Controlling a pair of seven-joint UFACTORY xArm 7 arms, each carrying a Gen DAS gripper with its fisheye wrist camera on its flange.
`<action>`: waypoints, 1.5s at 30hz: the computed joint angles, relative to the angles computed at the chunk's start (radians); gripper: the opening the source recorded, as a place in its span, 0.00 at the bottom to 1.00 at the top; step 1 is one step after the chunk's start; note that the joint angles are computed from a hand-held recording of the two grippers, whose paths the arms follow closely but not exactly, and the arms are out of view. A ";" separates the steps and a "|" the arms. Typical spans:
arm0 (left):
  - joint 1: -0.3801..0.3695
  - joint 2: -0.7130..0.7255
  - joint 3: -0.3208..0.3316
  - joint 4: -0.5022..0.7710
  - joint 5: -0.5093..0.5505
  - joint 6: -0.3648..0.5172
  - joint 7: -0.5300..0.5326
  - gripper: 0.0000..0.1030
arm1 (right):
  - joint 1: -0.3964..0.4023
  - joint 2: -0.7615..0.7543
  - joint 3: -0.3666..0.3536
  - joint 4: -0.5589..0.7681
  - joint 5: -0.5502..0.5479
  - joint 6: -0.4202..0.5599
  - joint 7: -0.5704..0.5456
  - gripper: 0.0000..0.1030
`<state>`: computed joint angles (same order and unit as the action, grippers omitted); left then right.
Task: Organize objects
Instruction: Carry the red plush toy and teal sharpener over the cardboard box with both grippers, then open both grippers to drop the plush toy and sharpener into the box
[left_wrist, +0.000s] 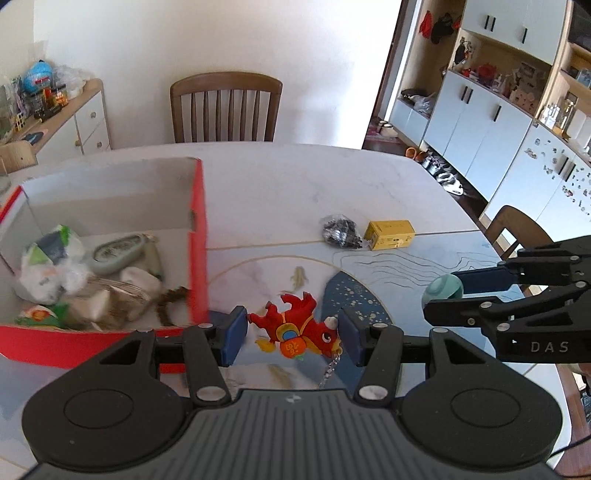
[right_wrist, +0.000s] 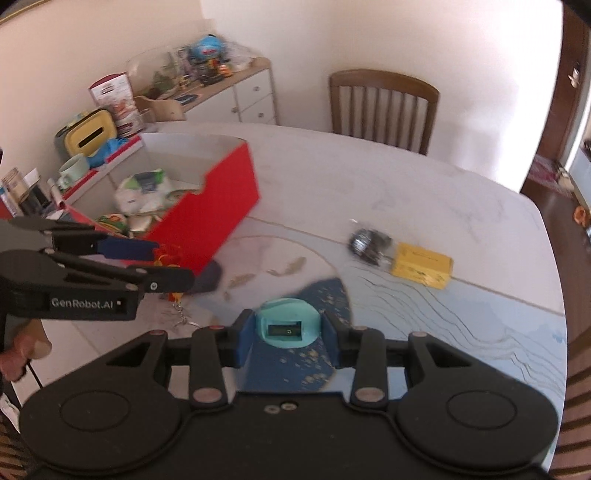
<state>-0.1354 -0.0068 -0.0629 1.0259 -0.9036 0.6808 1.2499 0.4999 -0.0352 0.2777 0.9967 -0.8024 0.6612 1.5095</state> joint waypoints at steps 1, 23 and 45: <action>0.007 0.002 0.007 0.012 0.003 0.015 0.004 0.52 | 0.003 0.015 0.004 0.023 -0.003 0.012 -0.007 0.37; 0.217 0.264 -0.002 0.461 0.019 0.207 0.049 0.52 | 0.202 0.385 -0.145 0.558 -0.031 0.164 -0.137 0.37; 0.241 0.765 -0.121 1.095 0.365 0.204 -0.211 0.52 | 0.277 0.994 -0.329 1.425 0.288 0.366 -0.565 0.37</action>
<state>0.1060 0.7587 -0.1843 2.1211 -0.5391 0.8850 1.0384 0.7770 0.9588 -0.0513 2.4220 -0.5142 1.0267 0.9449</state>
